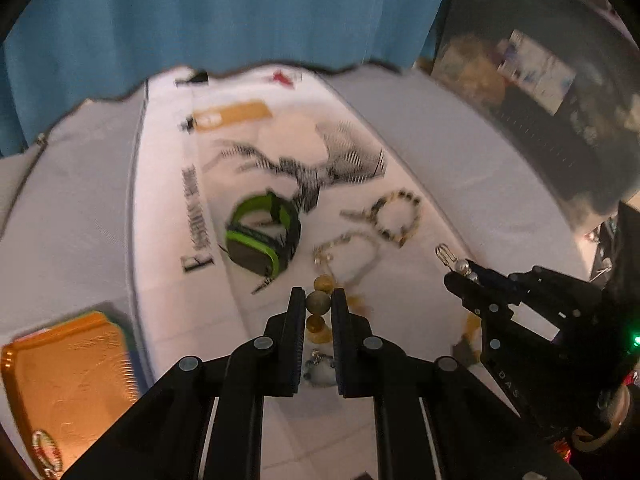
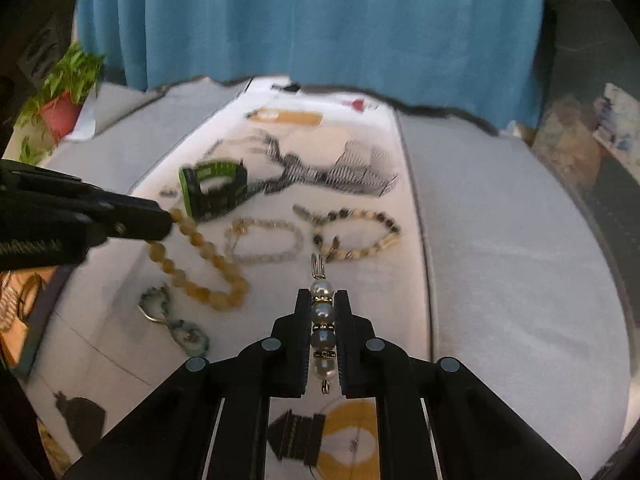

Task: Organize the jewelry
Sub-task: 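Lift the pearl pin with the right gripper while the left gripper carries the amber bracelet toward the tray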

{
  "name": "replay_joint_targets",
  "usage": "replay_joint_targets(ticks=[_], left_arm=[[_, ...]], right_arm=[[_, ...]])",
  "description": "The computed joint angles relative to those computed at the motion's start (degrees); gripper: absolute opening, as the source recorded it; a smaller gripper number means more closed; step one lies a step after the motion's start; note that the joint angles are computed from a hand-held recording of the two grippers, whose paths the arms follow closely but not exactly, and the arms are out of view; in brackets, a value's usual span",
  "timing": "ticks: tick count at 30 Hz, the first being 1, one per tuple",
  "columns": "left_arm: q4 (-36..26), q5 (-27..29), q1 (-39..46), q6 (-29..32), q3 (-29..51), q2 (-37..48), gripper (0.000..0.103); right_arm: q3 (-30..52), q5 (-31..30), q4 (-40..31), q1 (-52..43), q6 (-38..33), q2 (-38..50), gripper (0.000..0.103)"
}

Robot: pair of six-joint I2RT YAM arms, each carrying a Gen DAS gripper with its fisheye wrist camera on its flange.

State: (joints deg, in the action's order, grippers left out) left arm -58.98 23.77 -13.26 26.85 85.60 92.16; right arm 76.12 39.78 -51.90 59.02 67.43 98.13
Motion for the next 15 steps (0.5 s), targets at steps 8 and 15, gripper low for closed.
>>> replay_joint_targets(ticks=[8,15], left_arm=[[-10.50,5.85,9.66,5.93,7.26,-6.24,0.010],[-25.44,14.31,27.46,22.79,11.42,-10.85,0.010]], right_arm=[[15.08,6.92,-18.02,8.39,9.89,2.33,0.011],[35.46,10.45,-36.11,19.71,24.62,12.74,0.011]])
